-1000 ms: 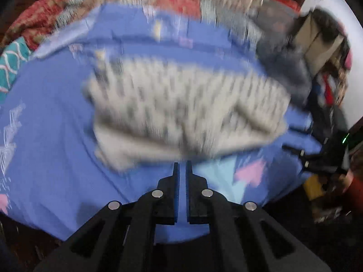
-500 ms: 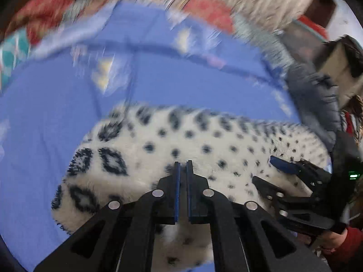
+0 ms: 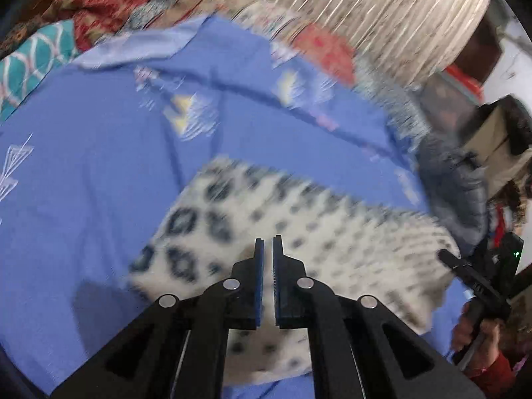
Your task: Fold large clothes
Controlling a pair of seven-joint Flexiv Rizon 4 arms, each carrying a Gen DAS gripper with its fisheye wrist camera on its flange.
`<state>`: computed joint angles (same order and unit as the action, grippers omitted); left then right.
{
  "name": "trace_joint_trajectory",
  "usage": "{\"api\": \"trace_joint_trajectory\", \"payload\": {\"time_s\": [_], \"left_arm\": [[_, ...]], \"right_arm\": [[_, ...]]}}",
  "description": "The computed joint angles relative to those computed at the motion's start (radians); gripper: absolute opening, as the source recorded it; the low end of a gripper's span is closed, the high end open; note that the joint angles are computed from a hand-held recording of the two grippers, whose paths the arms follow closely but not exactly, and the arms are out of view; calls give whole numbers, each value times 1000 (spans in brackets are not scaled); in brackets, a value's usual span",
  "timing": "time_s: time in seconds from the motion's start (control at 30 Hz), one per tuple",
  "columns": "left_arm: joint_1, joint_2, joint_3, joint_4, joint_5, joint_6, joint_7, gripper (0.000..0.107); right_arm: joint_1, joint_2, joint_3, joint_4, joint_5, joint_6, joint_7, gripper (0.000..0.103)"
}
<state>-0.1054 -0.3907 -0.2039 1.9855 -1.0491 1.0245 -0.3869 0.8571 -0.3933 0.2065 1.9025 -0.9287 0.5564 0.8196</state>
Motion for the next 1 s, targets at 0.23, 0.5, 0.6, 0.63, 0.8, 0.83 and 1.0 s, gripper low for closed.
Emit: {"api": "trace_joint_trajectory", "payload": {"time_s": [0.23, 0.5, 0.6, 0.63, 0.8, 0.83, 1.0], "left_arm": [[37, -87, -1, -52, 153, -42, -151, 28], [111, 4, 63, -77, 168, -216, -157, 37], [110, -49, 97, -165, 307, -289, -256, 59], [113, -62, 93, -178, 321, -297, -259, 61], [125, -139, 59, -247, 326, -366, -298, 72], [118, -156, 51, -264, 331, -381, -312, 74], [86, -154, 38, -236, 373, -353, -293, 80]], "right_arm": [[-47, -3, 6, 97, -42, 147, 135, 72], [-10, 149, 34, 196, -200, 86, 314, 86], [-69, 161, 49, 235, -189, 178, 323, 86], [-82, 161, 47, 247, -200, 207, 341, 86], [-153, 91, -37, 285, -440, 483, 592, 86], [-167, 61, -39, 267, -470, 512, 610, 87], [-158, -22, -70, 148, -549, 588, 550, 89]]}}
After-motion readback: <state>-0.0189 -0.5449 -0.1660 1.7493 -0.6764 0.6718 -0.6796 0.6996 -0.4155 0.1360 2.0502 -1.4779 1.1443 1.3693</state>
